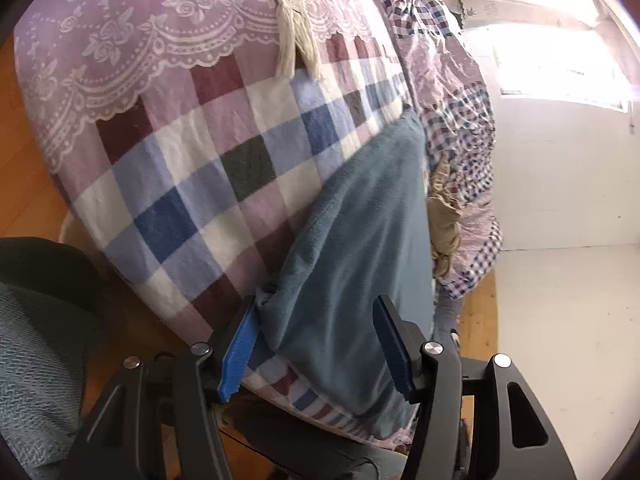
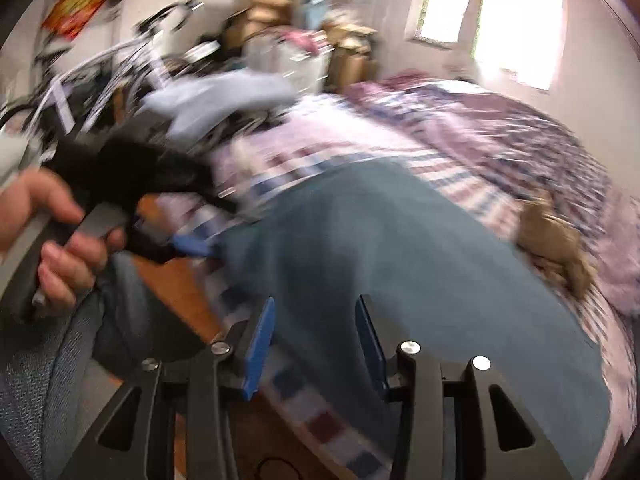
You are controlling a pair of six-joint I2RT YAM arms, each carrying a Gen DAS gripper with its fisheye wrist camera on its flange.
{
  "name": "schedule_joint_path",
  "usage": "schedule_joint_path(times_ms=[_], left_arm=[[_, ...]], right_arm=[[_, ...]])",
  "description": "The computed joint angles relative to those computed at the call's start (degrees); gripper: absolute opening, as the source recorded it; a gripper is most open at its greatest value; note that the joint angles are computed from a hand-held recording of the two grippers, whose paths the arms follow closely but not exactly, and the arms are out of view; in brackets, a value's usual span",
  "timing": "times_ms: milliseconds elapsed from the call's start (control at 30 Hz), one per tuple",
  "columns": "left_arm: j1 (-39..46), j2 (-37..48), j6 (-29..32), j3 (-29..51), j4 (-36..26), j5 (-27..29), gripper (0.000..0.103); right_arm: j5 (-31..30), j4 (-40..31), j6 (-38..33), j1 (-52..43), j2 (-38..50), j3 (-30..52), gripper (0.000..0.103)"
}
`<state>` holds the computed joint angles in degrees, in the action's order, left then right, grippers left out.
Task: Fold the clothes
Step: 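Lift the shirt edge with the left tool while the right tool grasps beside it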
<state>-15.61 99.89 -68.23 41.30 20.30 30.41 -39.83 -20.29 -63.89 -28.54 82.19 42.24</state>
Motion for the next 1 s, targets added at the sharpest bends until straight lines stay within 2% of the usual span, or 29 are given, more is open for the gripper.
schedule_joint_path(times_ms=[100,133,167,233,267,433,567,800,1000], left_arm=[[0.1,0.5,-0.2,0.6,-0.1,0.4,0.061],[0.2,0.7,-0.1,0.8,-0.4,0.4,0.058],[0.3,0.9,0.3,1.1,-1.1,0.3,0.054],[0.4,1.6,1.0,2.2,-2.9,0.1,0.038],[0.4,2.0,1.3,2.6,-3.7,-0.1,0.035],[0.5,2.7,2.3,3.3,-5.2,0.0,0.009],[0.9,0.7,1.9,1.5,-2.9,0.6,0.007],[3.4,-1.4,-4.7,-4.6,11.3,5.0,0.007],[3.8,-0.8,-6.0,-3.5,12.7,6.5,0.007]], right_arm=[[1.6,2.4,-1.1,3.8,-0.3,-2.7,0.045],[1.9,2.9,-0.6,4.6,-0.4,-3.3,0.045],[2.2,3.5,-0.1,5.4,-0.5,-3.9,0.045],[2.7,4.6,1.2,6.5,-0.5,-4.6,0.045],[3.1,5.3,1.5,6.9,-0.5,-5.0,0.045],[6.0,8.4,3.5,9.1,0.3,-5.9,0.049],[8.3,14.0,4.3,11.9,-0.4,-8.9,0.052],[15.5,34.3,7.0,17.4,0.2,-16.2,0.053],[22.5,49.0,4.7,22.0,4.3,-19.7,0.051]])
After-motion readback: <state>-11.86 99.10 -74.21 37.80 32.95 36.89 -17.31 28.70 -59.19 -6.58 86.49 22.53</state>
